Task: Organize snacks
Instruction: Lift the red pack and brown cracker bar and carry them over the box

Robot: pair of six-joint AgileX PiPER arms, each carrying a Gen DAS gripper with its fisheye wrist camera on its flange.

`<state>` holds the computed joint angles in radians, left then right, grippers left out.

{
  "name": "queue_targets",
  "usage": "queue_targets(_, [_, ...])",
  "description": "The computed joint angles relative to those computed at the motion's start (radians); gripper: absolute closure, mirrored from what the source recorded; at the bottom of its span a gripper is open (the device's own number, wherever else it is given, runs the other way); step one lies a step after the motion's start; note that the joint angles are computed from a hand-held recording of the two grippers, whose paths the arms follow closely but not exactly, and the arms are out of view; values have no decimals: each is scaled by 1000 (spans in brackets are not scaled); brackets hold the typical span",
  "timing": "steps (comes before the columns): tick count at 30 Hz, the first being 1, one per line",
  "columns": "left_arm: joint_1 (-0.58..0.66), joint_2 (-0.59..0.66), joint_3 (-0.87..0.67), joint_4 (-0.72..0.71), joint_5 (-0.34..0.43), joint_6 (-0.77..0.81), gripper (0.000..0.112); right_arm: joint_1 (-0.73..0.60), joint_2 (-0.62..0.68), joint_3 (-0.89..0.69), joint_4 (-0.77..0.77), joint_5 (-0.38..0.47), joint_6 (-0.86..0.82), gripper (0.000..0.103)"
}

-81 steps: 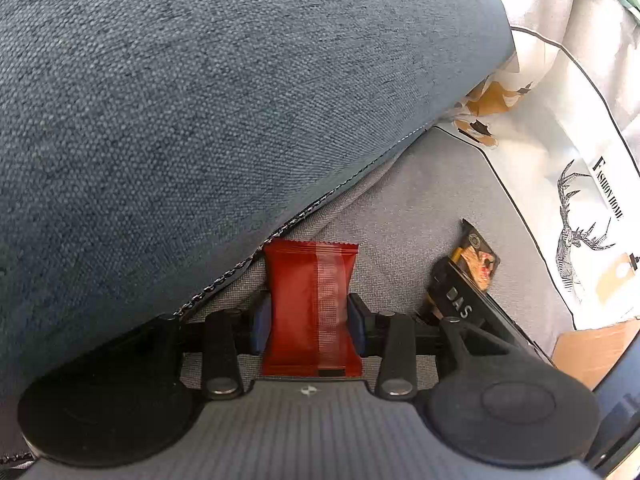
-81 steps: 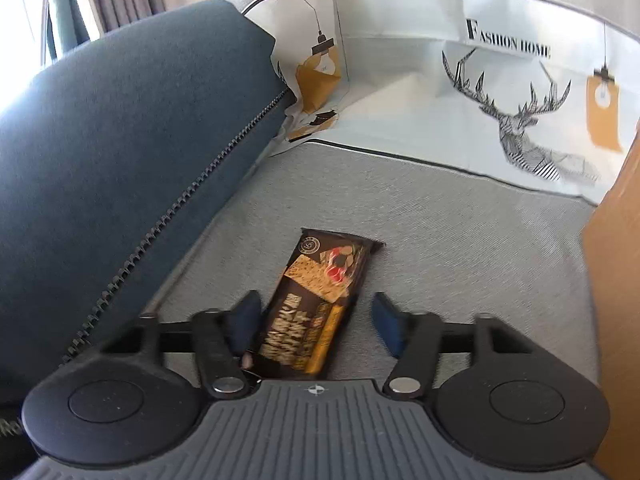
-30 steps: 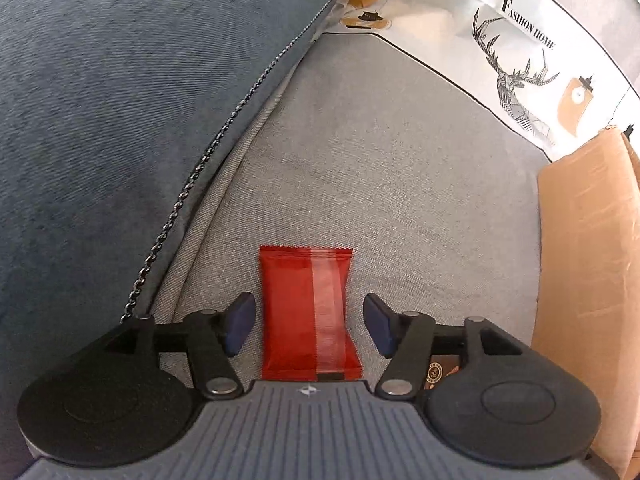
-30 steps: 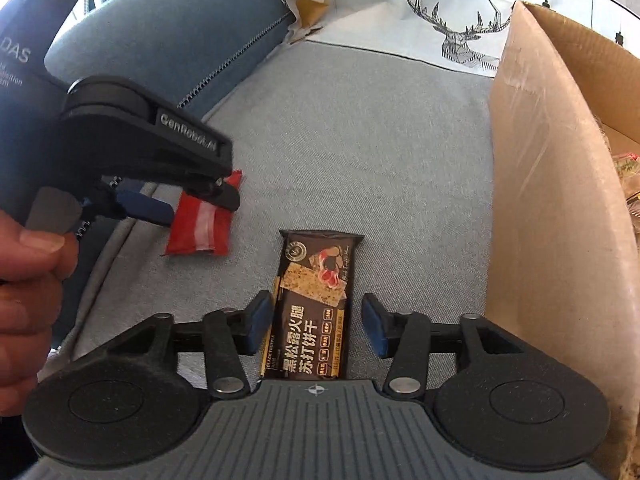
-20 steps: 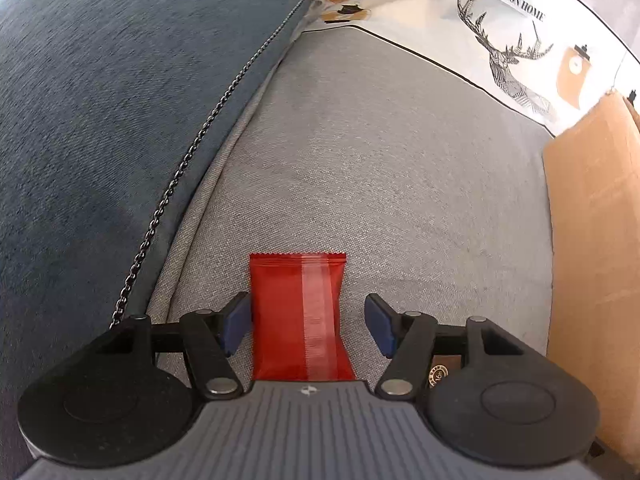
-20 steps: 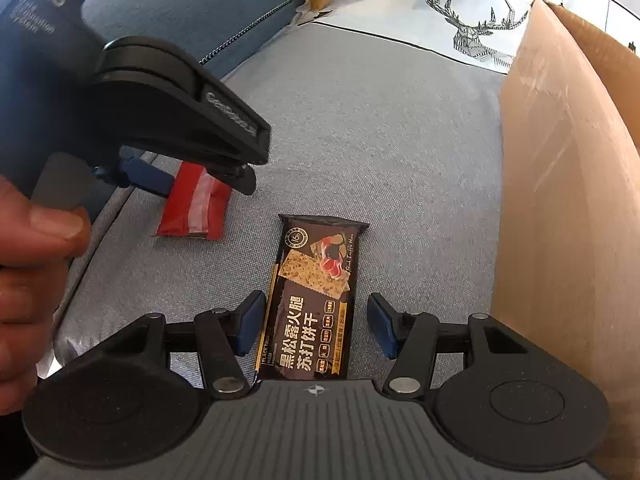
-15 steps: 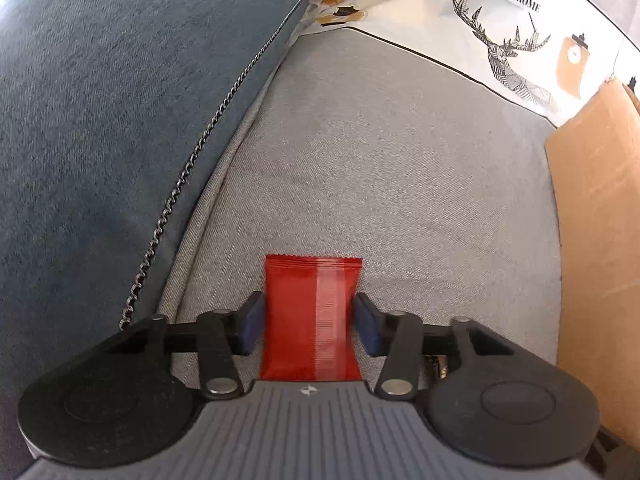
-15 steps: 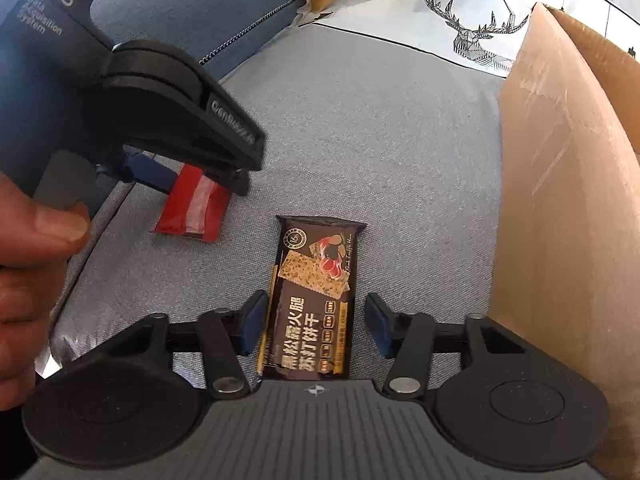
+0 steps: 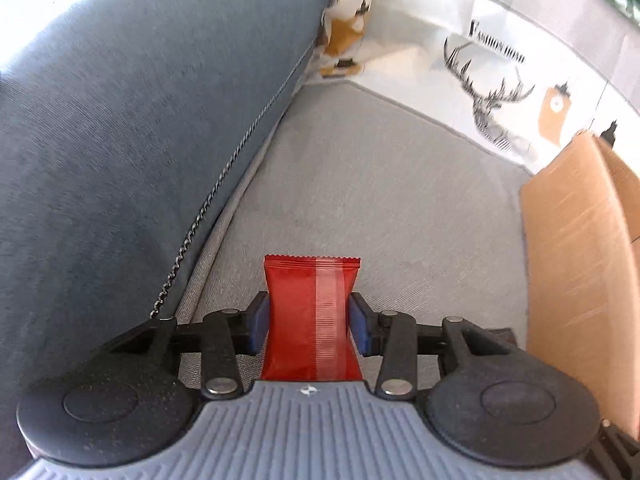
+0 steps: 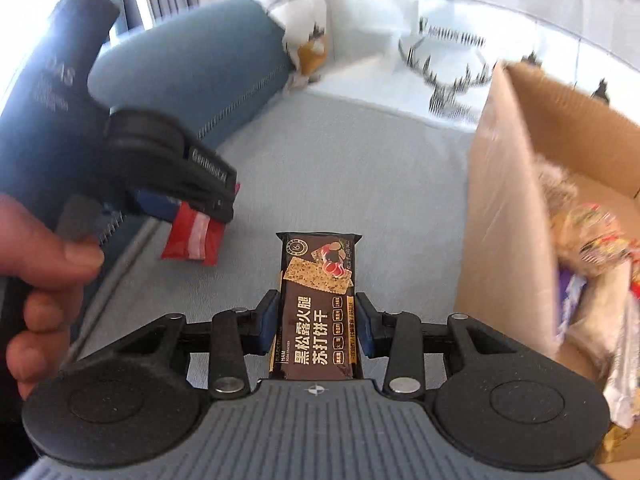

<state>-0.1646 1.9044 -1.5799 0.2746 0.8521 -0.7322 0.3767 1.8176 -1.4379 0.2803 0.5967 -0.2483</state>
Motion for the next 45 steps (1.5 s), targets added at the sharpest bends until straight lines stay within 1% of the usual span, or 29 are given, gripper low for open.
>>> queue_targets(4, [-15, -45, 18, 26, -7, -17, 66, -25, -79, 74, 49, -75, -53, 62])
queue_targets(9, [-29, -96, 47, 79, -32, -55, 66, -75, -154, 150, 202, -127, -194, 62])
queue_targets(11, [-29, -109, 54, 87, -45, -71, 66, -90, -191, 187, 284, -155, -285, 62])
queue_targets(15, [-35, -136, 78, 115, -95, -110, 66, -138, -217, 214, 518, -171, -536, 62])
queue_targets(17, [-44, -141, 81, 136, -117, -131, 66, -152, -228, 224, 597, -181, -619, 62])
queue_targets(19, [-52, -141, 78, 147, -135, -150, 66, -173, -232, 224, 658, -174, -676, 62])
queue_targets(27, [-103, -112, 35, 211, -182, -238, 66, -237, -224, 200, 754, -155, -773, 62])
queue_targets(36, [-153, -56, -29, 269, -236, -292, 66, -318, -205, 173, 797, -133, -804, 62])
queue_targets(42, [-191, -24, -74, 312, -250, -329, 66, -366, -209, 177, 862, -135, -860, 62])
queue_targets(45, [-209, -11, -92, 330, -263, -343, 66, -390, -202, 166, 862, -140, -848, 62])
